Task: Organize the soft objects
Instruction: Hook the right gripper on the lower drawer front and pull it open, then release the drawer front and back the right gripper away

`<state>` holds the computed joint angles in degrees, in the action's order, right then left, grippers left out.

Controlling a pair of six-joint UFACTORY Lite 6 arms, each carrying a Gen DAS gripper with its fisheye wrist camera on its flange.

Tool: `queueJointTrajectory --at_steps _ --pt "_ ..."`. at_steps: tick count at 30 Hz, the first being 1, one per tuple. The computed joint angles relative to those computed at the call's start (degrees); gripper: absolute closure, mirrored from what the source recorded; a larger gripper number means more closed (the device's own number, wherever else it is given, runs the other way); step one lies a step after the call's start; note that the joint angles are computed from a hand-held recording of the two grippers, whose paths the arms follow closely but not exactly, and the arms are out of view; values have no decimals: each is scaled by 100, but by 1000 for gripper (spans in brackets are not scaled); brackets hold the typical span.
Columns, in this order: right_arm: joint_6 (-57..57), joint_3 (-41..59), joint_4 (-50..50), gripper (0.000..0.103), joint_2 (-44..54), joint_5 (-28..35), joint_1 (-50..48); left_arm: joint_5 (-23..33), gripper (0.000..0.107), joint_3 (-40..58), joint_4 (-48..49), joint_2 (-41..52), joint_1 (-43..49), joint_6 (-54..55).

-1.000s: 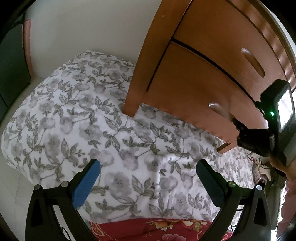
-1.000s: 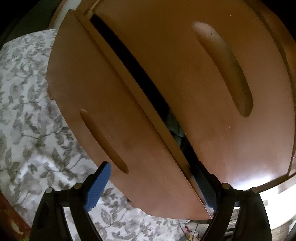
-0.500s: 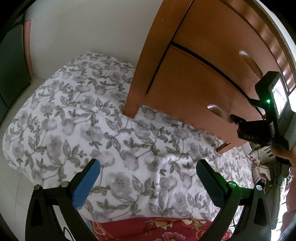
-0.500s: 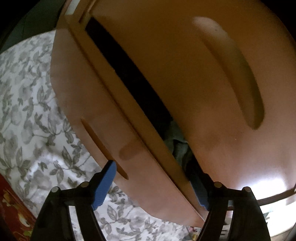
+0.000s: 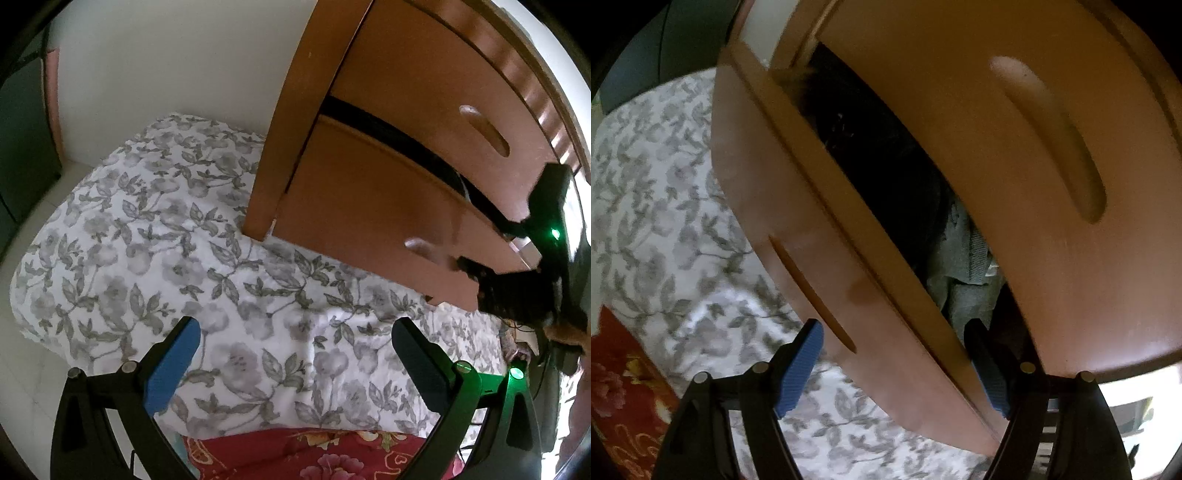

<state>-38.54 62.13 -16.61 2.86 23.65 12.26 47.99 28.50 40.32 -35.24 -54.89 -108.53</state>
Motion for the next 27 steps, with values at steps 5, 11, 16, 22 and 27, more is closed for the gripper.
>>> queueJointTrajectory --at_steps 5,11,16,22,27 --pt "-308 -752 400 22 -756 -53 -59 280 4 80 -102 -46 -212 -22" --pt "-819 -1300 1004 22 -1547 139 -185 595 4 235 -198 -6 -453 -33" --pt "-1290 -1755 1438 22 -2153 196 -312 784 4 385 -224 68 -653 -55" --pt "-1524 -2002 1629 22 -2693 468 -424 928 4 544 -229 196 -881 -108" --pt "-2247 -2127 2262 20 -3212 953 -764 1066 4 646 -212 258 -1044 -147"
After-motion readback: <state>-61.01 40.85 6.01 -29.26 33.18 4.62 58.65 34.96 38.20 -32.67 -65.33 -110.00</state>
